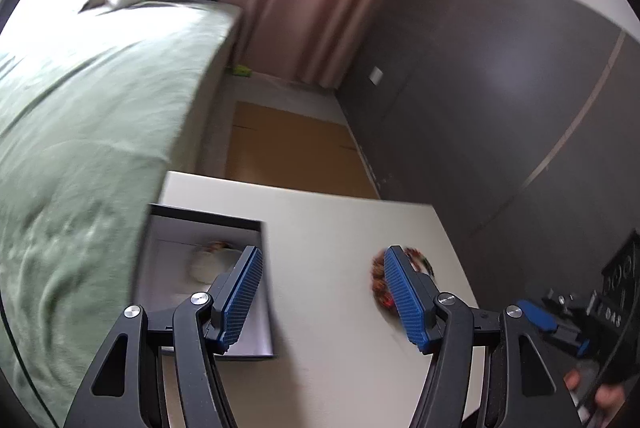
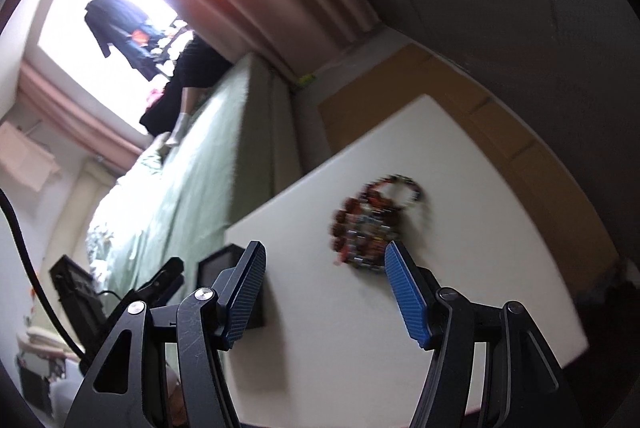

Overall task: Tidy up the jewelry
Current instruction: 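Move both grippers to the wooden bead bracelets on the table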

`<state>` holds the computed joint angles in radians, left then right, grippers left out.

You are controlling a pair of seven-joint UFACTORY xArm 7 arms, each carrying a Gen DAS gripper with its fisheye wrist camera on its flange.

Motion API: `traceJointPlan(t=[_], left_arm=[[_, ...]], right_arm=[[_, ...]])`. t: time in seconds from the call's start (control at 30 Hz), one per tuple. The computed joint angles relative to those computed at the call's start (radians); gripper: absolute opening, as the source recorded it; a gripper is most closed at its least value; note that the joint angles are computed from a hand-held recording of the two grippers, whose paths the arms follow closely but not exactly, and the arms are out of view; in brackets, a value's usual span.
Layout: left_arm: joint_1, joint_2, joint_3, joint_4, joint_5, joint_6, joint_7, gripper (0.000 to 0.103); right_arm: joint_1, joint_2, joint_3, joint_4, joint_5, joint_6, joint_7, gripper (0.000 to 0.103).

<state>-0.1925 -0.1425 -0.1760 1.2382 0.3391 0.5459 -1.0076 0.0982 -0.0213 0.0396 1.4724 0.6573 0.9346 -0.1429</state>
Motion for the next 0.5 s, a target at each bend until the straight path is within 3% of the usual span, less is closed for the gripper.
traceJointPlan(t=[0.37, 0.5], left_arm=[[-0.112, 0.211, 0.009, 0.190, -0.013, 0.029, 0.067, 0.064], [-0.155, 0.292, 0.027, 0.263, -0.024, 0.064, 0.084, 0.056]], right_arm=[[-0.054, 0.041, -0.021, 0.026, 0.000, 0.066, 0.032, 0.063], [-0.071, 0.058, -0.023, 0.043, 0.004, 0.084, 0.029, 0.063]])
